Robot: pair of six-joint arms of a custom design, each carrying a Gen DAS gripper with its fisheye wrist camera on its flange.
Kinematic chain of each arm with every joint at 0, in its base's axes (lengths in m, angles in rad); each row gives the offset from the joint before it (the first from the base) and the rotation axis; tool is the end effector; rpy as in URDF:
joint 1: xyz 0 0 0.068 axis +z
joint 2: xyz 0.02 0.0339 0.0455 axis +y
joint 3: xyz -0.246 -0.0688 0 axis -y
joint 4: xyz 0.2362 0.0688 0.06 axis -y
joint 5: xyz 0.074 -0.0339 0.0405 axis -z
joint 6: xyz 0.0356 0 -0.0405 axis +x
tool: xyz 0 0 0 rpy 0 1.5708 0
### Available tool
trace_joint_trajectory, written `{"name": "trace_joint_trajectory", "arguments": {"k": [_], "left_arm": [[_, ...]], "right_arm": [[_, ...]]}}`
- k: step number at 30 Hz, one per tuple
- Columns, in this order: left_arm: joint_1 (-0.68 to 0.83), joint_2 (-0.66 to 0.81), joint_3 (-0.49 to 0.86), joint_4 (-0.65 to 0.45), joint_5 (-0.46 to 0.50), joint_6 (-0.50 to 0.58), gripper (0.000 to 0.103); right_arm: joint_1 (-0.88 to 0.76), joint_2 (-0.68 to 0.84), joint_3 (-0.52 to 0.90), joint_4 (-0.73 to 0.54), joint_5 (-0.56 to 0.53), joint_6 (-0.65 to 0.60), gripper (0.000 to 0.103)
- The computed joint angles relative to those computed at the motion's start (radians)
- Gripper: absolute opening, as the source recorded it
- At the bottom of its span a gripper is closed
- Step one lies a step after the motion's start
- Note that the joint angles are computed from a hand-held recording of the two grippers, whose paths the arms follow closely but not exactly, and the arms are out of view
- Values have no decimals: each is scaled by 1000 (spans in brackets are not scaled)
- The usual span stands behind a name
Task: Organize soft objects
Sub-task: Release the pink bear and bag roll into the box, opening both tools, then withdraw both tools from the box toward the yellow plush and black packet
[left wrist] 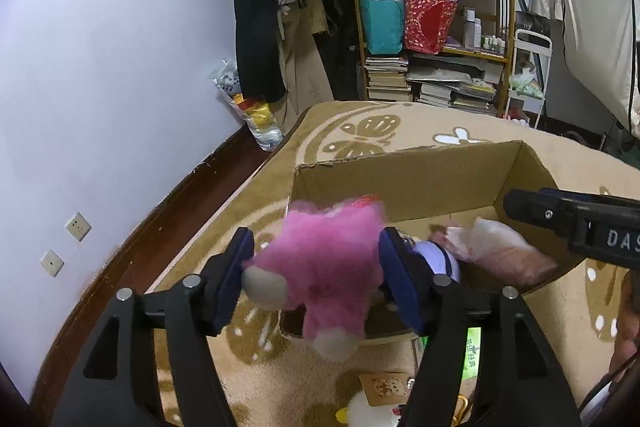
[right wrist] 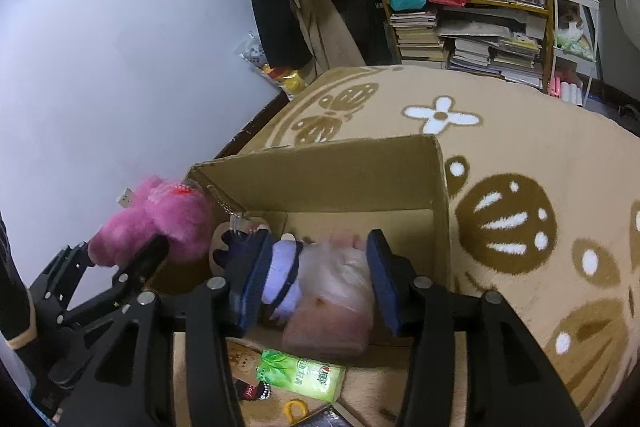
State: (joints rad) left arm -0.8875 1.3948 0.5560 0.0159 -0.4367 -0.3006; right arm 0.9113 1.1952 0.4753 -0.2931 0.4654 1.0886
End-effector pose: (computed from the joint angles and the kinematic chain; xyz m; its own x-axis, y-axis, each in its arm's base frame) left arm 0.1706 -0.1857 0.1422 -0.5964 0.3076 -0.7414 0.3607 0.9279 0.0948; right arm 0.1370 0.1506 0.1420 -0.7378 0.3405 -0.5828 0.2006 0.9350 0.2924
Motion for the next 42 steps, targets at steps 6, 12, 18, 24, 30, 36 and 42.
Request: {"name": "trace_joint_trajectory", "arguments": {"k": [6, 12, 18, 24, 30, 36, 42], "left_arm": [[22, -42, -17, -19, 8, -14, 95], [23, -116, -40, -61, 14, -35, 101], [-18, -179, -54, -134, -33, -55, 102], [-46, -257, -39, -276, -2, -92, 102], [-124, -364, -38, -419, -67, -166, 102], [-211, -476, -11, -603, -110, -265, 102], [-309, -523, 11, -743, -169, -360, 102]], "right_arm": [[36, -37, 9, -52, 51, 29, 83], [71, -63, 40, -143, 85, 72, 95], [111, -96, 60, -237, 102, 138, 101], [167, -107, 120, -370, 120, 192, 101], [249, -92, 229, -570, 159, 294, 102], [336, -72, 321, -704, 196, 368, 103], [430, -23, 388, -780, 211, 435, 103]]}}
